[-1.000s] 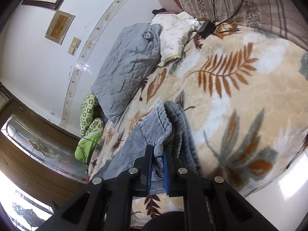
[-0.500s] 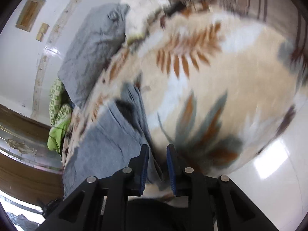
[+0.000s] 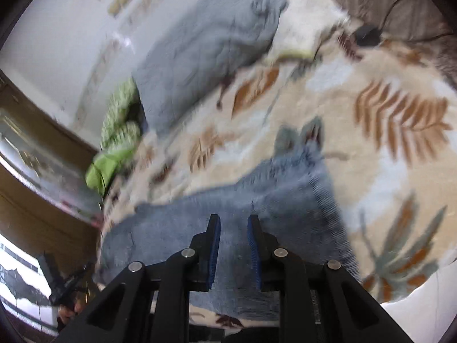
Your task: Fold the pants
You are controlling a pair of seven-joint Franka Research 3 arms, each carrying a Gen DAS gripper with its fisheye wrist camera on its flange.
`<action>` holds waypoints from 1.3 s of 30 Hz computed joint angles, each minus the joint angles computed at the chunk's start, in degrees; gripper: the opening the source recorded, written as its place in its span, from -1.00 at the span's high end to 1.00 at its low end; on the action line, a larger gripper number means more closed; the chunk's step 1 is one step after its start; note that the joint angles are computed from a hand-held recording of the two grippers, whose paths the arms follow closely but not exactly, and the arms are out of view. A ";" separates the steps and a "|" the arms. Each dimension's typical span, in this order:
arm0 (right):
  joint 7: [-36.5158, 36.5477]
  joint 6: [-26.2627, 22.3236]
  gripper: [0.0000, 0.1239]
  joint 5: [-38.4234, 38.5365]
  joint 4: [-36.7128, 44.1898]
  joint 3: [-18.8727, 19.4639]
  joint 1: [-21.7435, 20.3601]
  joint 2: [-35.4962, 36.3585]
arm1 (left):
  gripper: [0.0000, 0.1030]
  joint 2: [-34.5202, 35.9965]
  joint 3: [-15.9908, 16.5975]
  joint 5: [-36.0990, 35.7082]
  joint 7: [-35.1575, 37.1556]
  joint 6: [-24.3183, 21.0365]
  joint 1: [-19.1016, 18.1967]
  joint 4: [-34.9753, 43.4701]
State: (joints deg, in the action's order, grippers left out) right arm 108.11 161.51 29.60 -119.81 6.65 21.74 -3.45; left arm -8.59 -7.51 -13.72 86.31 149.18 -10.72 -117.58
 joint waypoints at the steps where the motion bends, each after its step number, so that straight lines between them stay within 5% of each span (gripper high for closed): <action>1: 1.90 -3.63 0.65 -2.81 1.58 0.11 -0.32 1.38 | 0.58 1.66 -0.14 -0.18 0.28 -0.56 -0.23 0.89; 4: 3.00 -12.00 0.64 -4.31 3.01 -0.18 -0.72 3.55 | 0.58 3.50 -0.95 2.30 -2.50 -2.38 0.55 1.44; 7: -3.98 -10.07 0.64 5.67 -0.23 -0.40 -0.87 1.59 | 0.58 4.05 -0.57 -1.33 -1.42 -3.25 1.02 0.87; 13: -4.01 -3.67 0.61 6.69 -3.77 -1.77 -2.02 -3.70 | 0.57 5.11 -1.09 -3.71 0.86 -1.24 1.46 0.93; 16: 3.26 -2.61 -0.17 1.31 -3.58 -1.73 -4.50 -4.33 | 0.52 5.84 -1.45 -3.13 0.96 -0.55 1.54 1.45; 21: 0.48 -5.60 -0.22 5.93 0.28 -3.48 -4.28 -1.63 | 0.50 6.43 -1.75 -2.78 0.63 -0.14 1.81 2.04; 25: 0.09 -13.15 -0.11 7.57 6.21 -3.57 -5.03 3.33 | 0.50 6.25 -1.84 -2.83 0.36 1.09 1.95 1.69; 30: -3.89 -18.46 0.54 16.99 10.58 -2.59 -6.60 9.05 | 0.50 5.68 -1.92 -0.12 -0.83 2.86 1.92 0.88; 32: -4.03 -16.46 0.73 17.68 10.32 -2.00 -6.53 9.45 | 0.49 5.66 -1.93 0.91 -1.19 3.07 1.85 0.80; 39: -2.95 -6.59 0.81 17.57 8.76 -1.16 -5.93 9.24 | 0.50 6.06 -1.88 1.78 -2.18 3.44 1.89 0.96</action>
State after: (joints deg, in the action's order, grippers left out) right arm 105.16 154.92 47.17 -111.05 5.49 15.81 5.79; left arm -2.53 -9.39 -11.94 84.13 152.62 -8.82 -116.62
